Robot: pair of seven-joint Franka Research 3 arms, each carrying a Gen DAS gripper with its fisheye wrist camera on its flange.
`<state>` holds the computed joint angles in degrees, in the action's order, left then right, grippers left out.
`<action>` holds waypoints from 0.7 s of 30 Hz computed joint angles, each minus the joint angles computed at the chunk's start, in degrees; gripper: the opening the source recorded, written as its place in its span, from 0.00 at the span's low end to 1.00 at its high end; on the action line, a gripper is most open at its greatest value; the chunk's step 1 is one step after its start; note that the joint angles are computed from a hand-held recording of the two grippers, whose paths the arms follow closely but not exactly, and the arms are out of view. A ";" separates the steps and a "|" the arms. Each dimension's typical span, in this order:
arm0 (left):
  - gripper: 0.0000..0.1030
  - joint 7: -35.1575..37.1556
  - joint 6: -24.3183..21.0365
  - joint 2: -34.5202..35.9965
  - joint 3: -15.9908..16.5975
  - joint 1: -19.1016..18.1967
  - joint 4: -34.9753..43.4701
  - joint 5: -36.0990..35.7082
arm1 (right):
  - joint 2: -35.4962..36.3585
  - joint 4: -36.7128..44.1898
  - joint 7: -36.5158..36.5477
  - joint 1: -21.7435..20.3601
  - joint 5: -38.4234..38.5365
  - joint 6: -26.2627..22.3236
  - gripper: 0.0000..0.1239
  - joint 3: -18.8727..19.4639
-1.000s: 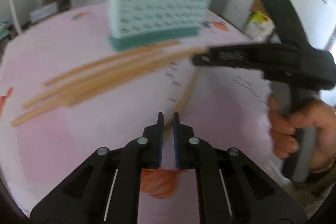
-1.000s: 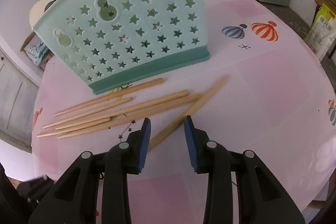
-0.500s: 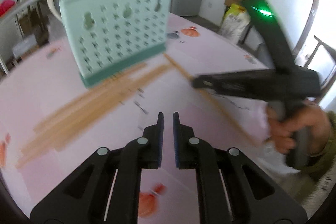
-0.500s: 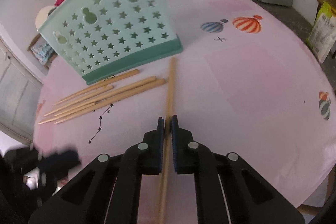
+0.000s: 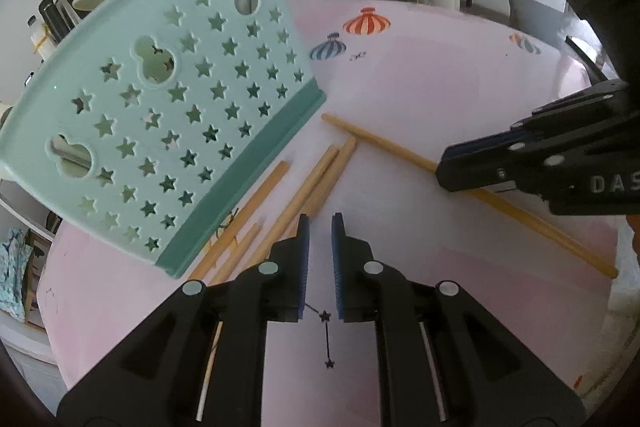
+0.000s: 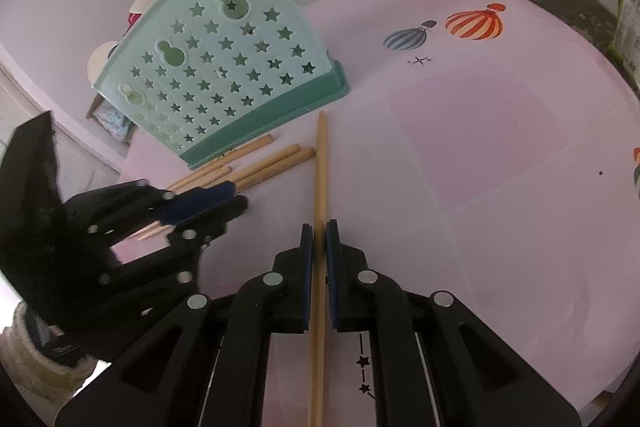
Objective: Organize utensils
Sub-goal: 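Grasp another wooden chopstick with left while right lifts its chopstick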
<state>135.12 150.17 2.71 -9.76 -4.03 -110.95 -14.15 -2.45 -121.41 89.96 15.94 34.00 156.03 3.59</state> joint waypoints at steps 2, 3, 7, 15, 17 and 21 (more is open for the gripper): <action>0.18 -0.61 -0.79 0.35 0.08 0.04 0.76 0.81 | 0.03 0.01 -1.98 0.08 2.10 -0.13 0.06 -0.19; 0.19 -0.88 -1.30 0.49 0.12 0.10 1.14 1.15 | 0.04 -0.01 -2.87 0.09 3.07 -0.17 0.06 -0.25; 0.26 -0.98 -2.19 1.02 0.07 0.37 2.16 2.13 | 0.23 0.12 -6.24 0.11 7.10 -0.38 0.06 -0.43; 0.21 -3.42 -12.88 3.81 -0.24 1.35 8.65 0.56 | 0.26 0.18 -12.37 -0.42 14.94 -1.69 0.06 -0.84; 0.19 -4.49 -17.31 4.36 -0.23 1.84 10.54 -0.64 | 0.47 0.39 -12.65 -0.41 15.24 -1.68 0.06 -0.69; 0.19 -8.10 -22.58 4.45 -0.03 2.35 12.06 -1.44 | 0.53 0.61 -13.21 -0.57 15.18 -2.18 0.06 -0.65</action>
